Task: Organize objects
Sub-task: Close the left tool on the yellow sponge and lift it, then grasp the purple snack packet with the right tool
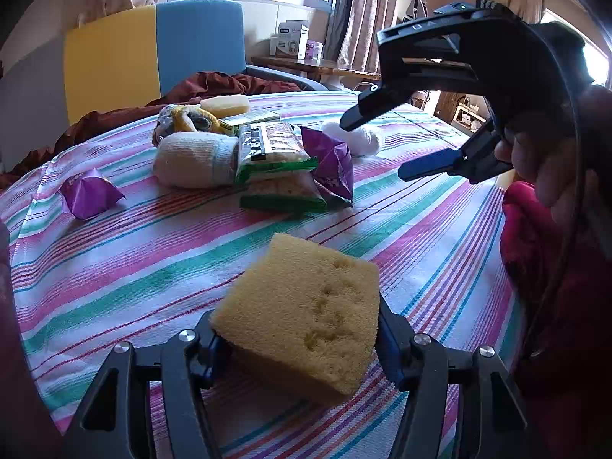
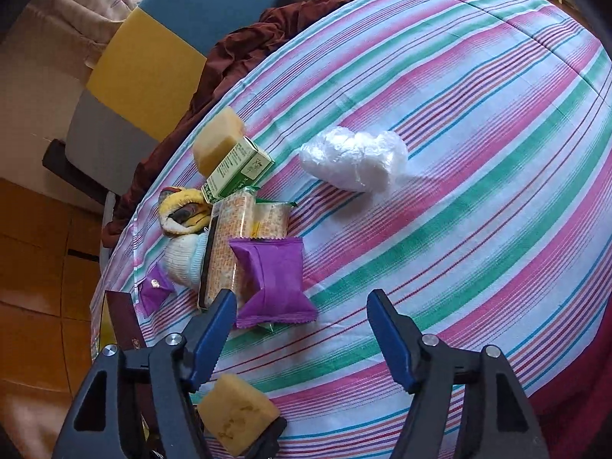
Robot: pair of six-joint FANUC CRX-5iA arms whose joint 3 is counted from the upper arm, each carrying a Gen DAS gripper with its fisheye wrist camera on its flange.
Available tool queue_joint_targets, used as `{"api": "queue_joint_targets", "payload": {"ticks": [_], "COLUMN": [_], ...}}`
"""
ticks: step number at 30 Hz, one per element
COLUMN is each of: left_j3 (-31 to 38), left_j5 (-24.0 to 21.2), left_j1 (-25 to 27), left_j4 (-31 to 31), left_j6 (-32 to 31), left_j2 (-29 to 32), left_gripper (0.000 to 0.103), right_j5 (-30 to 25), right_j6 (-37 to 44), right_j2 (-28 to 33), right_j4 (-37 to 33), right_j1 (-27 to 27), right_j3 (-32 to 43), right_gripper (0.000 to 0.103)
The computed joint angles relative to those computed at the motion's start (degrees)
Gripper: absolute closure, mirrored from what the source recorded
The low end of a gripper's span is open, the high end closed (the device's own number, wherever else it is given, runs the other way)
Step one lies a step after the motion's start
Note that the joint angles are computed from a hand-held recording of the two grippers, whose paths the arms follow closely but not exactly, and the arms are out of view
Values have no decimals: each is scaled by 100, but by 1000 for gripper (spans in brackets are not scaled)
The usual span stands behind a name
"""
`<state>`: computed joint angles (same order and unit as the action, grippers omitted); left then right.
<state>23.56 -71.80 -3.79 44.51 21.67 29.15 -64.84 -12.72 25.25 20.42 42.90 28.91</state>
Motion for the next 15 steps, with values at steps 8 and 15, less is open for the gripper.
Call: {"api": "queue_joint_targets", "payload": {"ticks": [8, 15], "left_j3": [37, 58], "left_j5": [19, -52], "left_j1": [-30, 16], "left_j4": [-16, 18], "left_j6": [24, 7], "left_j2": [35, 61], "left_gripper": [40, 40], "right_j5": [-350, -990], "right_j6": [874, 1472], "right_j2": [611, 1041], "right_j4": [-526, -817], "right_j1": [-320, -386], "right_j3": [915, 1661], "right_gripper": [55, 63]}}
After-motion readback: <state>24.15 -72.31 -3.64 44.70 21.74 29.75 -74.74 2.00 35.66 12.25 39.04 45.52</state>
